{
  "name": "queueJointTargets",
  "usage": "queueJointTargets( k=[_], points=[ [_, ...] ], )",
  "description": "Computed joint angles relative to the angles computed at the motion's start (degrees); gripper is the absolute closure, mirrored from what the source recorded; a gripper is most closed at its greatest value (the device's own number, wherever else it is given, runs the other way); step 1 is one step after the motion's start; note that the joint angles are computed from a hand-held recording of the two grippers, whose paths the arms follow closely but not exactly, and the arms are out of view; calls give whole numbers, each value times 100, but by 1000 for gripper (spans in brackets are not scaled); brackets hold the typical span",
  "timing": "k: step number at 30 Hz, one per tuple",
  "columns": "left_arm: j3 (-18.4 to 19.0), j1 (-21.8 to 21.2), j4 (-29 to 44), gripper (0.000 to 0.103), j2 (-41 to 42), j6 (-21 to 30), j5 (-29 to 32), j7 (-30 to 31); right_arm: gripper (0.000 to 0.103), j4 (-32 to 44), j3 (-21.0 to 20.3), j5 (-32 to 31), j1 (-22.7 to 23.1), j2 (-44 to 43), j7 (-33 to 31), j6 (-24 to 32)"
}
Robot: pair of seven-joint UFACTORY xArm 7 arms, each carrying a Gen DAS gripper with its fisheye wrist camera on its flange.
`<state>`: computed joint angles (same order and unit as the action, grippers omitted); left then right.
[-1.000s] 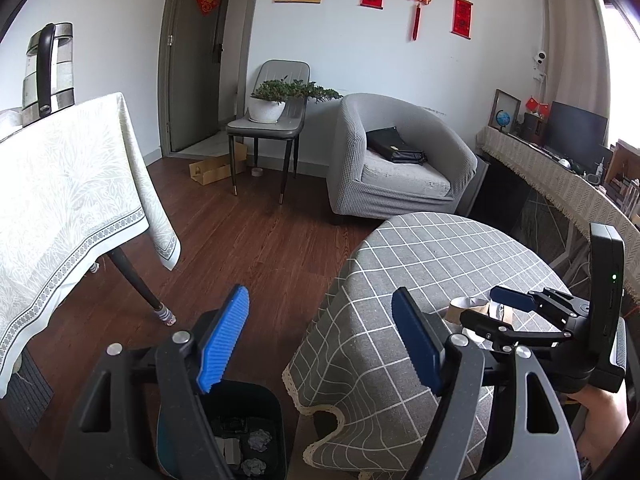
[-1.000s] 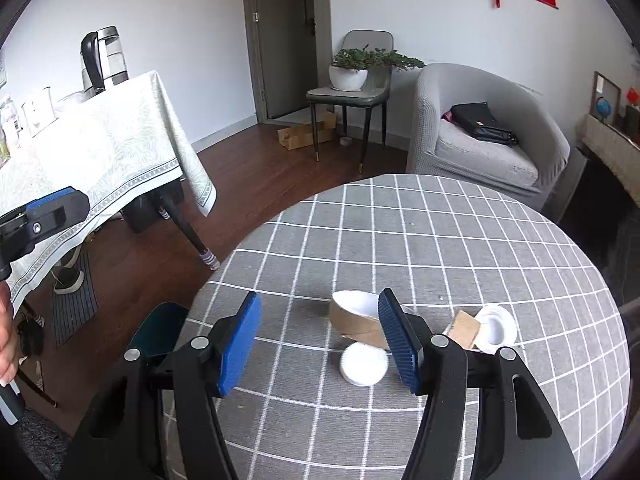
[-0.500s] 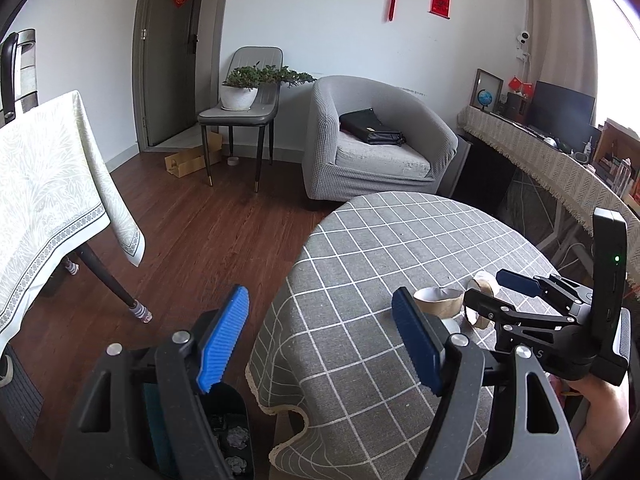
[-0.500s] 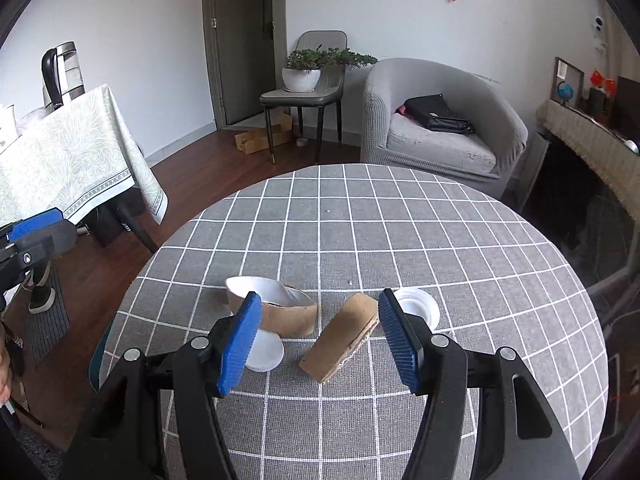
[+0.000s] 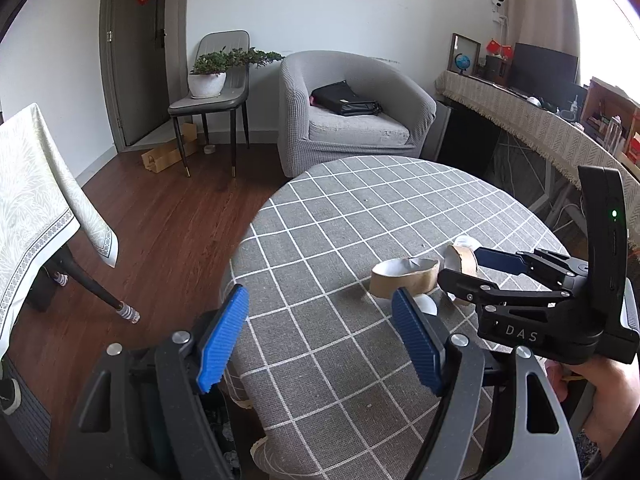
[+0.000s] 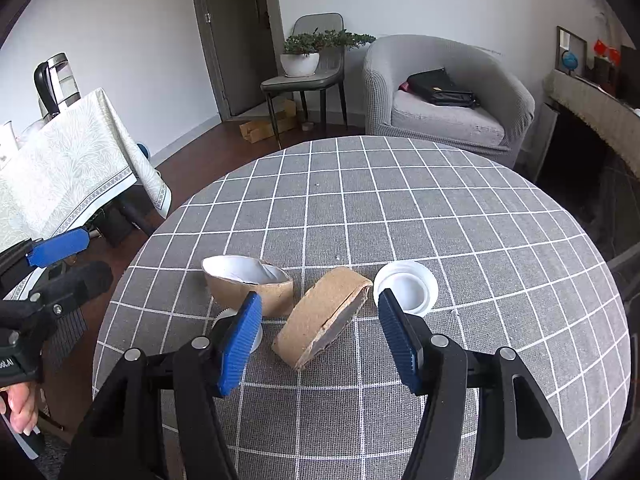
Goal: Collect trash
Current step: 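Grasp the white cap with the left tool while the right tool grasps the cardboard strip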
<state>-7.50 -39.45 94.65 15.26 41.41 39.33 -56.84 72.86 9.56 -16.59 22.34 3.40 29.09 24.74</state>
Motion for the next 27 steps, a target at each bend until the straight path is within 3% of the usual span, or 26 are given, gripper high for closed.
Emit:
queueJointTargets(
  k=[11,18,21,27],
  points=[
    [39,-326,817,26,732,178,-498,791,66,-145,-3,521,-108,-119,-543,68],
    [229,-597,1463,28,1249,474,-711,1019,83,-374,36,1354,-202,-270,-1285,-131],
    [315,-685,1715,32,1441,590,-783,1077,84,-444,37,1471,-216,-339,-1455,-140],
    [486,-850,2189,43,1778,908,-859,1087,86,-658,-21,2340,-271,-551,-2245,-256]
  ],
)
